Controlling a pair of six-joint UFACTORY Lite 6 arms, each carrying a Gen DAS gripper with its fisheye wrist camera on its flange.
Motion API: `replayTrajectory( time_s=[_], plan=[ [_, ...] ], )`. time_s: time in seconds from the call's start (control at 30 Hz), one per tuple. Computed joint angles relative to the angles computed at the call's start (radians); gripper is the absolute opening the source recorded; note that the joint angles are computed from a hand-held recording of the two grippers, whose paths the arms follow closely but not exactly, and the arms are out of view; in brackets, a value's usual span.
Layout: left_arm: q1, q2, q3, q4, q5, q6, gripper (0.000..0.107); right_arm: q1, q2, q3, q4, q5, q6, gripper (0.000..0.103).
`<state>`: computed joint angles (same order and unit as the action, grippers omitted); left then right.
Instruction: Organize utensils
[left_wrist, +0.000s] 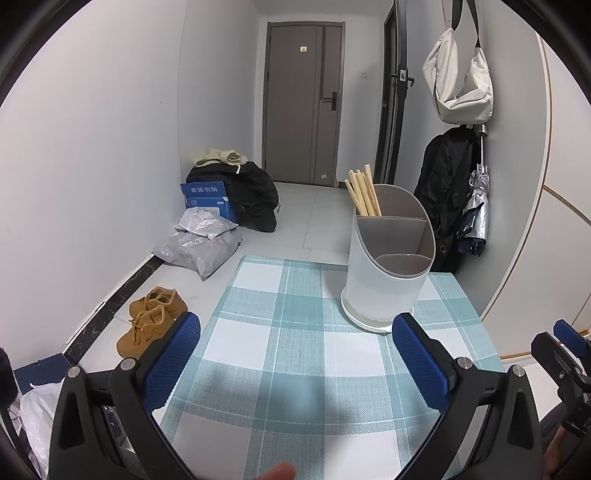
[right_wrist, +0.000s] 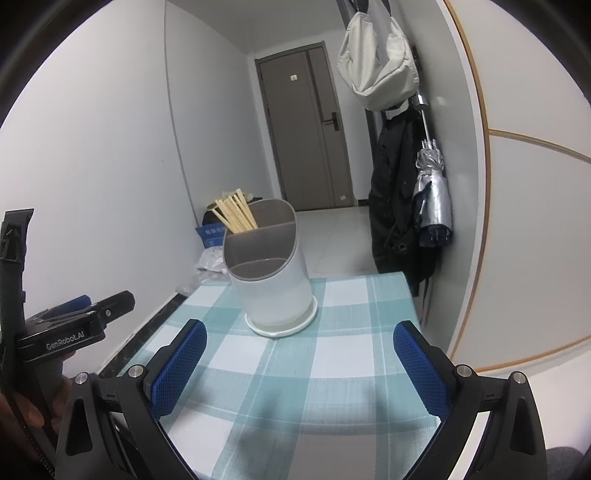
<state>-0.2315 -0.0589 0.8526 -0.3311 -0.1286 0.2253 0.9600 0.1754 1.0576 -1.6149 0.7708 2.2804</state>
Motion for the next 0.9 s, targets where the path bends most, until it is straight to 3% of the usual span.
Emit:
replayTrajectory(
  time_s=[0.2,0.9],
  plan=[
    [-0.009,0.0,-0.008,-0.104,-0.027,0.103,0.101,-0.001,0.0,-0.002,0.006,0.003,-0.003,0.102],
    [-0.004,0.014,-0.004,-0.07,-0.029,0.064,0.101,0.005,0.0,-0.008,0.003,0.003,-0.006,0.102]
  ],
)
